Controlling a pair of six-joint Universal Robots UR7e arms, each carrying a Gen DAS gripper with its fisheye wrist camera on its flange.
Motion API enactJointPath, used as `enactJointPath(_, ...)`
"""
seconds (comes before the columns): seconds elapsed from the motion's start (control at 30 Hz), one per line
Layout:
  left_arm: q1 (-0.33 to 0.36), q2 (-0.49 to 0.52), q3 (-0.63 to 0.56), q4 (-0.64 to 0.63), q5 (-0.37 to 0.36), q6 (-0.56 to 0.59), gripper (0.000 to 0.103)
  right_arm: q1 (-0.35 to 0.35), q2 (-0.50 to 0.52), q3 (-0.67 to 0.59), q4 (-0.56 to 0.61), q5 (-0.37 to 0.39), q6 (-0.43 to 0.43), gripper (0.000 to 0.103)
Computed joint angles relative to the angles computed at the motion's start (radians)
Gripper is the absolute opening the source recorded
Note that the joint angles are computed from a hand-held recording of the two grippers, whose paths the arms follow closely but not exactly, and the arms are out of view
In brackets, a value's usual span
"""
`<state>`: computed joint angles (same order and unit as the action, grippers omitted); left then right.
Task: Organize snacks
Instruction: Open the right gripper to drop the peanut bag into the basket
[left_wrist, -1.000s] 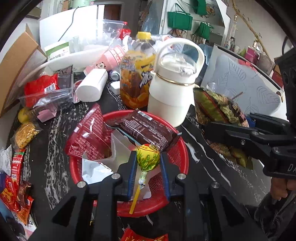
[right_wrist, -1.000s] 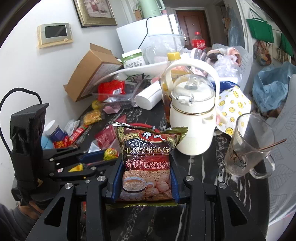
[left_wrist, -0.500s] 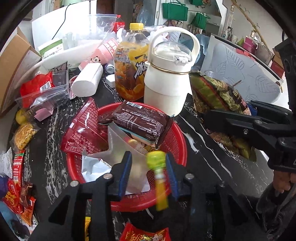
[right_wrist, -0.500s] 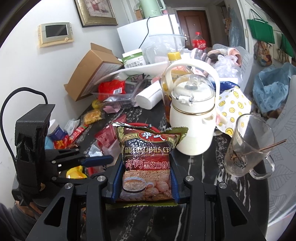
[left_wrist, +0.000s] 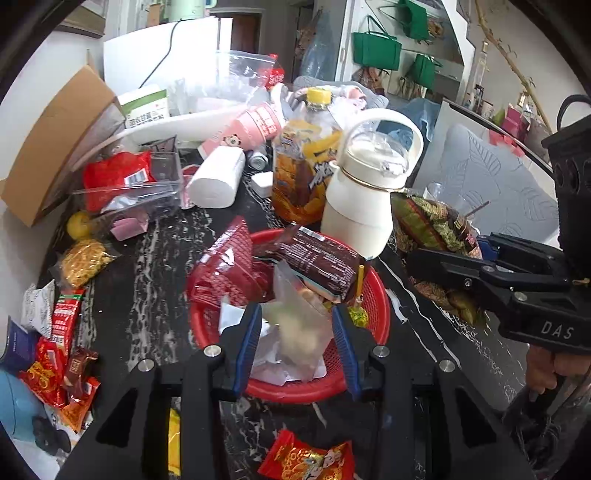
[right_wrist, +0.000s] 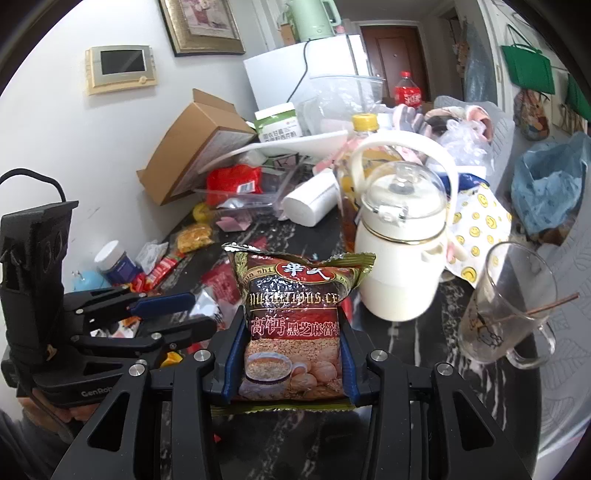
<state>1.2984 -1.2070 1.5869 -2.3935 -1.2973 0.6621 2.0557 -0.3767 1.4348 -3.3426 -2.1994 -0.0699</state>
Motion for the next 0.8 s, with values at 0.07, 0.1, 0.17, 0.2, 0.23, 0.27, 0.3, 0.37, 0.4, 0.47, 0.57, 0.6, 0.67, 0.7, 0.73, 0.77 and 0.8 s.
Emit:
enactJointPath(0.07,0.003,-0.008,-0.003,-0.007,-0.001,-0.005,0.039,0.005,0.011,-0.016,0.0,0.01,-0.011,0.042)
enactJointPath(0.1,0.004,-0.01,-0.005,-0.011,0.0,-0.009,0.039,0.008,0.019,-0.027,0.001,0.013,-0.023,0.042)
enactJointPath(0.17,0.01,-0.017,-0.007,-0.017,0.002,-0.02,0.039,0.012,0.034,-0.047,0.013,0.018,-0.041,0.042)
enactJointPath(0.2,0.013,-0.019,-0.009,-0.017,0.002,-0.025,0.039,0.013,0.042,-0.057,0.02,0.028,-0.048,0.042)
enactJointPath(0.23,0.016,-0.021,-0.01,-0.018,0.002,-0.029,0.039,0.012,0.048,-0.063,0.026,0.036,-0.05,0.042)
enactJointPath(0.27,0.02,-0.022,-0.012,-0.02,0.004,-0.032,0.039,0.011,0.057,-0.075,0.039,0.049,-0.05,0.042)
enactJointPath(0.3,0.023,-0.023,-0.013,-0.024,0.009,-0.035,0.039,0.01,0.066,-0.085,0.048,0.055,-0.051,0.042)
enactJointPath(0.37,0.032,-0.027,-0.013,-0.03,0.015,-0.039,0.039,0.011,0.087,-0.109,0.059,0.054,-0.062,0.042)
enactJointPath(0.4,0.036,-0.028,-0.013,-0.032,0.017,-0.041,0.039,0.011,0.098,-0.122,0.066,0.051,-0.07,0.042)
enactJointPath(0.47,0.045,-0.027,-0.019,-0.032,0.023,-0.048,0.039,0.009,0.114,-0.143,0.078,0.045,-0.081,0.042)
enactJointPath(0.57,0.059,-0.021,-0.032,-0.027,0.03,-0.063,0.039,0.004,0.136,-0.173,0.1,0.039,-0.09,0.042)
enactJointPath(0.6,0.063,-0.02,-0.035,-0.026,0.029,-0.066,0.039,0.003,0.144,-0.183,0.107,0.033,-0.093,0.043)
enactJointPath(0.67,0.072,-0.018,-0.04,-0.031,0.024,-0.075,0.039,0.003,0.166,-0.209,0.113,0.009,-0.113,0.045)
enactJointPath(0.7,0.074,-0.018,-0.04,-0.035,0.024,-0.076,0.039,0.002,0.18,-0.227,0.117,-0.005,-0.125,0.045)
enactJointPath(0.73,0.075,-0.018,-0.038,-0.041,0.028,-0.076,0.039,0.001,0.187,-0.237,0.128,-0.014,-0.13,0.046)
enactJointPath(0.77,0.075,-0.017,-0.037,-0.049,0.034,-0.074,0.039,0.0,0.189,-0.241,0.139,-0.016,-0.127,0.048)
enactJointPath(0.8,0.075,-0.016,-0.034,-0.057,0.041,-0.07,0.039,-0.002,0.192,-0.245,0.15,-0.017,-0.121,0.054)
